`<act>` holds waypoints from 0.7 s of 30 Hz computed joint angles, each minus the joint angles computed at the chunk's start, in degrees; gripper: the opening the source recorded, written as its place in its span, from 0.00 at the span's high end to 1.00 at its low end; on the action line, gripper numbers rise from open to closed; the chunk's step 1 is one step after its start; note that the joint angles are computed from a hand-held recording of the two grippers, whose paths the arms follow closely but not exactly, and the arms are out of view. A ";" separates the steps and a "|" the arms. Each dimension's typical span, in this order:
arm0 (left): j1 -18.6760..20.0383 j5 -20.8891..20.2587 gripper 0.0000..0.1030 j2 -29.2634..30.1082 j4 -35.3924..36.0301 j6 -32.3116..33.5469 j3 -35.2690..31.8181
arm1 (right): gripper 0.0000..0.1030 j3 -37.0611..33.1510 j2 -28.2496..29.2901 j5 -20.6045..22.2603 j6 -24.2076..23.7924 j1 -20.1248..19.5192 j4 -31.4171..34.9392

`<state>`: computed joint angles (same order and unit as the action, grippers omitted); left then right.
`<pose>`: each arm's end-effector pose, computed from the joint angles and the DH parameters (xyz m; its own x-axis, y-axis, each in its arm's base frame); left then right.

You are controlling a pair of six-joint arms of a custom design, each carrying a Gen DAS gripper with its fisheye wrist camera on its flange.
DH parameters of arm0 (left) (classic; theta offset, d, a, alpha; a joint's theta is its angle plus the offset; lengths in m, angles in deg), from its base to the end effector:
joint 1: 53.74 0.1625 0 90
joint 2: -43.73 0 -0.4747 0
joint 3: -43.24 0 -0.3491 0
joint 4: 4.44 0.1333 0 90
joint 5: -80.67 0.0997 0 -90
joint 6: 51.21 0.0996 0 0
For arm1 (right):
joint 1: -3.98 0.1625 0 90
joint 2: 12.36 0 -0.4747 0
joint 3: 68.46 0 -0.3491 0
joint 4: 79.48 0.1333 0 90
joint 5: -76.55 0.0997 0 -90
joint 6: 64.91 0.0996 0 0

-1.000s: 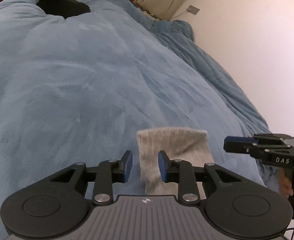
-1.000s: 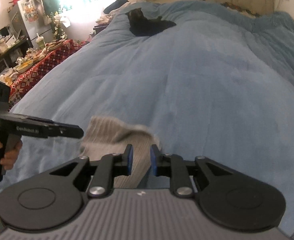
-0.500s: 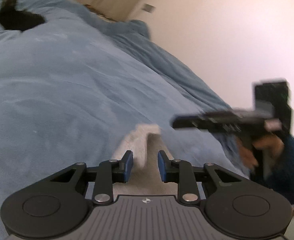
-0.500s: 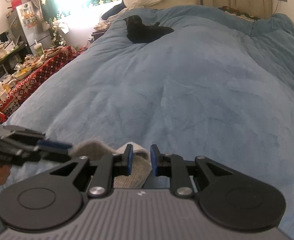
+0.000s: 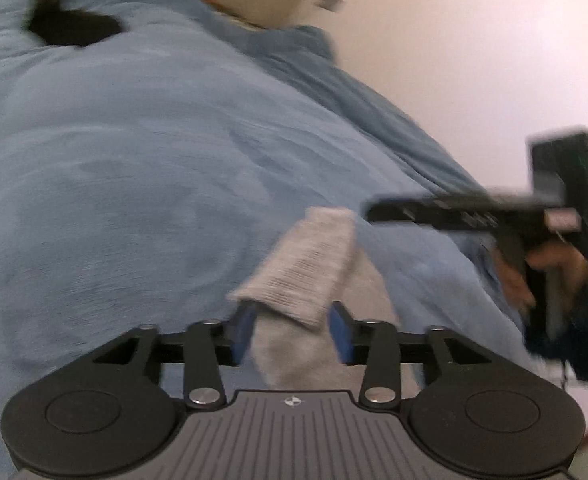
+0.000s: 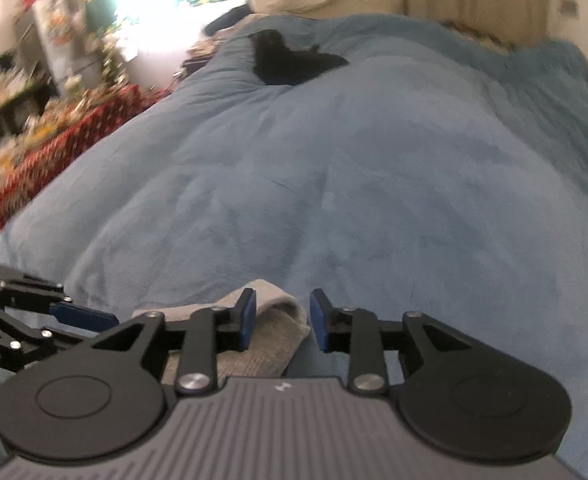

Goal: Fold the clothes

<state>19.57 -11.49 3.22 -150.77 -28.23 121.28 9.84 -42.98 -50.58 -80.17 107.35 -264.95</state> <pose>-0.0954 -0.7692 0.1961 -0.7719 0.6289 -0.0930 0.6226 0.7182 -0.3106 0.2491 -0.7316 0.1667 -0.8072 0.0697 0.5862 -0.3812 0.6966 -0.6078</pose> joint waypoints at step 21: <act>-0.26 2.85 0.89 2.75 -12.83 -13.84 4.25 | 0.91 0.45 2.96 4.53 0.67 -2.30 -7.14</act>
